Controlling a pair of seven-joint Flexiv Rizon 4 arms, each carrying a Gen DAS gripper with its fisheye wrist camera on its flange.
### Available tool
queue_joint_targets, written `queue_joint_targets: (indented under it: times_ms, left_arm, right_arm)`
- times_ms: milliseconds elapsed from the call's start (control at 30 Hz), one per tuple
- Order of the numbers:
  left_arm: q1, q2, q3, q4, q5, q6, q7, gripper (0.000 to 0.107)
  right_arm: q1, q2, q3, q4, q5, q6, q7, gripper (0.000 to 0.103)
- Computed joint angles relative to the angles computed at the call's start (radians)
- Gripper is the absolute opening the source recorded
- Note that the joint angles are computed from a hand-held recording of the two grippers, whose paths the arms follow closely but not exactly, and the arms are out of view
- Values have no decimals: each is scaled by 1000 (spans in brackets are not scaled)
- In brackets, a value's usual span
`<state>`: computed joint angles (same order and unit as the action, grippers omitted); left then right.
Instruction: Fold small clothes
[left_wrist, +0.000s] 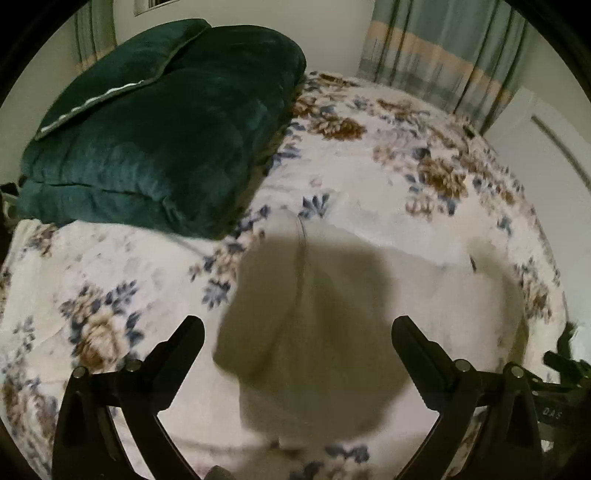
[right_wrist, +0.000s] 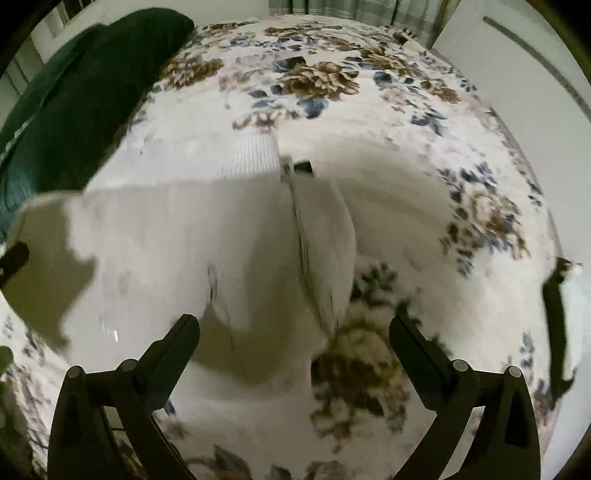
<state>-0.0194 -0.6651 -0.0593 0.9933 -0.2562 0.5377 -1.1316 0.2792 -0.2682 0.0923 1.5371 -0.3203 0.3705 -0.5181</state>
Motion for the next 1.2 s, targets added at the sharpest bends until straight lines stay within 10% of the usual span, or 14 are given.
queue_joint_targets:
  times_ms: [433, 767, 1200]
  left_arm:
    - [-17, 312, 25, 234, 29, 40, 28, 103]
    - [22, 560, 55, 293, -60, -107, 82, 103]
    - [77, 729, 121, 210, -179, -299, 83, 103]
  right_arm:
    - [109, 175, 66, -80, -172, -324, 130, 103]
    - [274, 223, 154, -348, -370, -646, 147, 103]
    - [777, 39, 101, -899, -822, -1046, -19, 103]
